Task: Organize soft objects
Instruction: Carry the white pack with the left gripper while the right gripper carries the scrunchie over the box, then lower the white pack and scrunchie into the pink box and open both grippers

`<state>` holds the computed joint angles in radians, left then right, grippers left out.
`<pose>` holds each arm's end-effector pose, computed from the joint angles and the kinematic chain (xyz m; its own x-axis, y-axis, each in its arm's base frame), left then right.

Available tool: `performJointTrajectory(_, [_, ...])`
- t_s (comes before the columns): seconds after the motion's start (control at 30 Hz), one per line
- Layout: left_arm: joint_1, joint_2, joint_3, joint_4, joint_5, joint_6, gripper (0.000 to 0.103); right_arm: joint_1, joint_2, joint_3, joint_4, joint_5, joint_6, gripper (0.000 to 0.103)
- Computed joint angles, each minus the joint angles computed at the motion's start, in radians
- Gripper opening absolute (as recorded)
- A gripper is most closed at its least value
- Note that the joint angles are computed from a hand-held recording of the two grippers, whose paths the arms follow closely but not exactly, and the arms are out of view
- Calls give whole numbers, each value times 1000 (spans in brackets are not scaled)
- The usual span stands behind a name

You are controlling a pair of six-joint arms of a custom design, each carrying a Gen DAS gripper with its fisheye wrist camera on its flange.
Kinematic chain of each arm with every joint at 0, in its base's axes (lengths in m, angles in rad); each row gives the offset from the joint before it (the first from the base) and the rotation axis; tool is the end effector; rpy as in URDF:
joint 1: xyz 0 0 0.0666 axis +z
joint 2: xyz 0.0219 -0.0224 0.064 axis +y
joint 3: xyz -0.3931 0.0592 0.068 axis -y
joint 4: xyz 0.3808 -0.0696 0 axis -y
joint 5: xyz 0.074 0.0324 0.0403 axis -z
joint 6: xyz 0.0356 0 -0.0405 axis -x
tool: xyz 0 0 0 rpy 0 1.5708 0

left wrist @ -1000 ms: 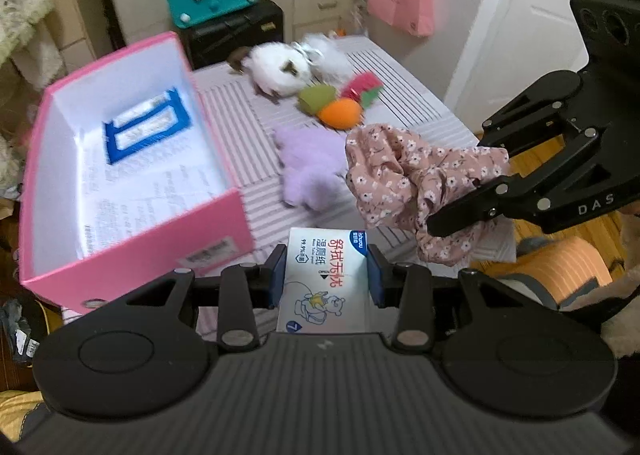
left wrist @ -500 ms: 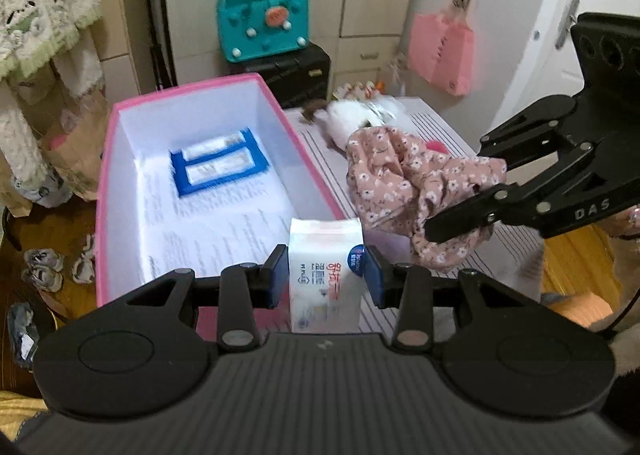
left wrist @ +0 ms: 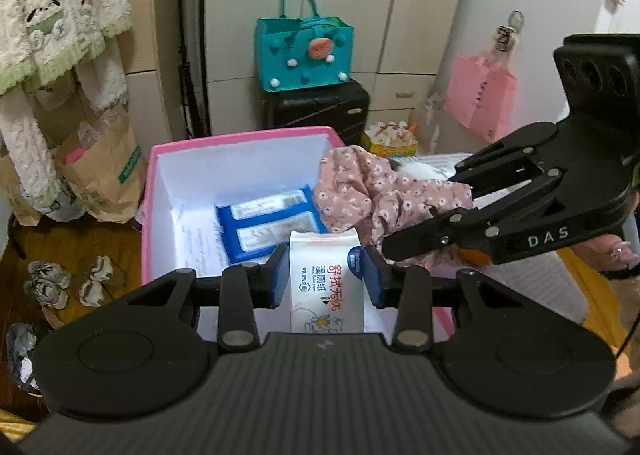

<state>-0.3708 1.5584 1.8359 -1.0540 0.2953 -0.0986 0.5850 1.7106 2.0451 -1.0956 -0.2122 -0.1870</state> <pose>0.4884 -0.2014 0.5530 -0.5968 0.3331 -0.7300 0.6019 0.7875 -0.1327 0.4816 0.3275 0.5602 -0.6890 -0.2384 -0.6844 -0.5484 0.7889 0.2773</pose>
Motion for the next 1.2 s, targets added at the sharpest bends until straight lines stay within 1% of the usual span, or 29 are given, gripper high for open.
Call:
performJointTrajectory(0.13, [5,43,34,18,-67,3,37,10,87,120,-76,114,73,21])
performJointTrajectory(0.17, [5,55,46,20,-86,4,37,10,118,163,-108,124,91,21])
performJointTrajectory(0.33, [2,139,141,-3,-166,-13,37,2,264,372,-249,140,132,21])
performJointTrajectory(0.5, [-6,231,250,-56,-223,-32,37,-3,379,533,-327,158,154,21])
performJointTrajectory(0.57, [-11,259,283,-71,-249,-57,37,-3,425,603,-366,171,178,23])
performJointTrajectory(0.63, [-17,269,285,-59,-270,-84,37,-5,489,708,-429,175,229,24])
performJointTrajectory(0.67, [-17,282,302,-71,-275,-81,37,-7,498,717,-429,180,249,26])
performJointTrajectory(0.7, [-15,291,316,-79,-272,-77,37,-7,492,700,-411,184,259,29])
performJointTrajectory(0.73, [-13,304,334,-92,-268,-73,38,-8,492,698,-402,190,269,38])
performJointTrajectory(0.77, [-13,312,345,-101,-274,-68,39,-8,477,669,-373,202,269,46])
performJointTrajectory(0.8, [-14,319,352,-103,-288,-57,39,-9,452,619,-331,207,269,48])
performJointTrajectory(0.83, [-16,322,353,-98,-309,-50,40,-11,435,591,-307,199,273,50])
performJointTrajectory(0.87, [-19,317,338,-72,-333,-57,43,-12,411,553,-279,190,274,54])
performJointTrajectory(0.9, [-22,309,320,-44,-355,-71,45,-13,384,511,-248,185,272,57])
performJointTrajectory(0.93, [-23,304,311,-31,-369,-82,46,-12,354,466,-218,187,270,60])
performJointTrajectory(1.0, [-19,288,292,-7,-369,-83,49,-8,317,420,-196,196,269,60])
performJointTrajectory(1.07, [-13,271,278,2,-352,-78,51,-2,272,363,-173,199,256,60])
performJointTrajectory(1.2, [-11,223,229,34,-354,-84,54,6,211,296,-159,172,211,60])
